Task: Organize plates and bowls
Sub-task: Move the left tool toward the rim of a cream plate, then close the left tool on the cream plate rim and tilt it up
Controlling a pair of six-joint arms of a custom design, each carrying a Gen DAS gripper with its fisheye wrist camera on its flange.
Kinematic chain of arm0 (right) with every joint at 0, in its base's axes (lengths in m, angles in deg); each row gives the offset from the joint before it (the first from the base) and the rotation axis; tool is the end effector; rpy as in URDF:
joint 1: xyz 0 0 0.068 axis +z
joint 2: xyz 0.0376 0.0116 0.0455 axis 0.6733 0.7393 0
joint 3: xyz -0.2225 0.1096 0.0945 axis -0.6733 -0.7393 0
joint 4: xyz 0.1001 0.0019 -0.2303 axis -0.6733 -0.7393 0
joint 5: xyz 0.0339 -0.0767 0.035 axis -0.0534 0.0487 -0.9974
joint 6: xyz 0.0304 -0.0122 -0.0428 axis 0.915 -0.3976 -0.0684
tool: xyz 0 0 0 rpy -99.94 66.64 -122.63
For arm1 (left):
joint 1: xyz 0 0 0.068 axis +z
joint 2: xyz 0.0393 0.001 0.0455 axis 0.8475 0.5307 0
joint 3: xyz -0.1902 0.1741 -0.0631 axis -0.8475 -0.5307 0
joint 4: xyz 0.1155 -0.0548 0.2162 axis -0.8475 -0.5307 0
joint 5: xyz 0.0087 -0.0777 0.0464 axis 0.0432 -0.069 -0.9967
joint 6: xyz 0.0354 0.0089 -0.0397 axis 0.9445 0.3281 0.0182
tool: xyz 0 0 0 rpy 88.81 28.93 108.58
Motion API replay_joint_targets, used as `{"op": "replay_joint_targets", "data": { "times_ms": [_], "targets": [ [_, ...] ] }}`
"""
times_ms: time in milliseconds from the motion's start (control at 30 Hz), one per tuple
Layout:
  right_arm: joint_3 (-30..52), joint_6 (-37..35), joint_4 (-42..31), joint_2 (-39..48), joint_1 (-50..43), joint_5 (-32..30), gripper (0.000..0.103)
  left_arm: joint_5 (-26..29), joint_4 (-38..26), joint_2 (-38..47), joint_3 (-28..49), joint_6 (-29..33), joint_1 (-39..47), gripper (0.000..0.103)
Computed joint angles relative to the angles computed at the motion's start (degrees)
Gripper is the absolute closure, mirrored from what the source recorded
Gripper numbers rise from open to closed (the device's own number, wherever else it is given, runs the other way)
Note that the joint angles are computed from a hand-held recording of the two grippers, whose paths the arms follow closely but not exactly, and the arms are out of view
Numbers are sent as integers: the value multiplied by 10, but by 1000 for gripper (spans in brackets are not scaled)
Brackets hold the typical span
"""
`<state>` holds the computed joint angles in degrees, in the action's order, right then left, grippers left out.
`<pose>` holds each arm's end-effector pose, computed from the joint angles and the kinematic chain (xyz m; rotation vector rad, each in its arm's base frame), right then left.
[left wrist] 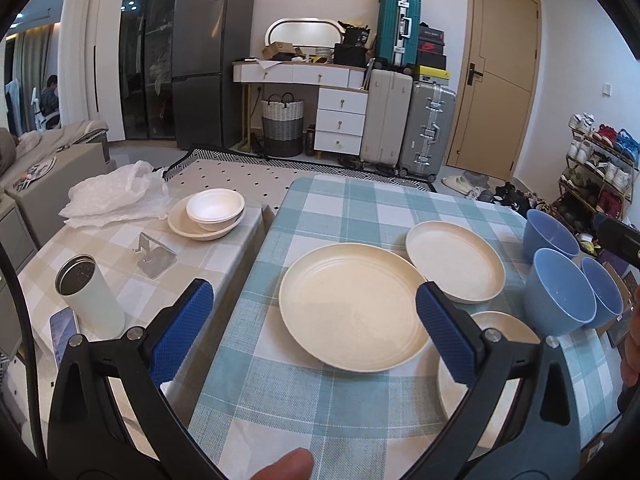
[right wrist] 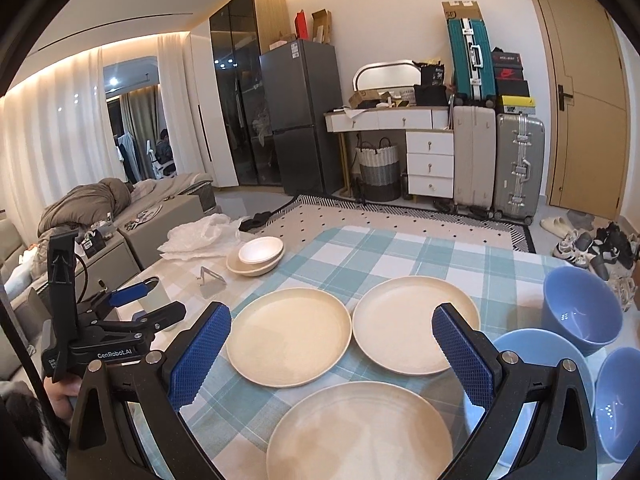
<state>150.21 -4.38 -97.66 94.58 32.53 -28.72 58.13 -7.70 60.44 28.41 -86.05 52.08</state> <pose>0.4304 -0.0476 0.2028 -0.7139 2.0134 0.5945 0.1372 -0.0025 0.3628 -0.4550 2.0980 0.0942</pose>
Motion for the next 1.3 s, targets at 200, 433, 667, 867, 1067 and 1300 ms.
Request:
{"op": "replay_joint_targets", "data": {
  "times_ms": [200, 433, 667, 867, 1067, 1300],
  "targets": [
    [56, 9, -25, 48, 33, 20, 0, 45, 54, 29, -35, 23, 59, 2],
    [137, -1, -83, 114, 61, 35, 0, 96, 106, 75, -64, 46, 125, 2],
    [220, 7, -122, 183, 87, 59, 0, 113, 148, 132, -83, 54, 157, 2],
    [276, 8, -148, 231, 104, 78, 0, 130, 199, 183, -107, 65, 188, 2],
    [346, 8, -185, 291, 118, 98, 0, 138, 234, 220, -126, 70, 200, 2],
    [441, 8, -238, 368, 131, 116, 1, 162, 268, 261, -134, 64, 212, 2]
  ]
}}
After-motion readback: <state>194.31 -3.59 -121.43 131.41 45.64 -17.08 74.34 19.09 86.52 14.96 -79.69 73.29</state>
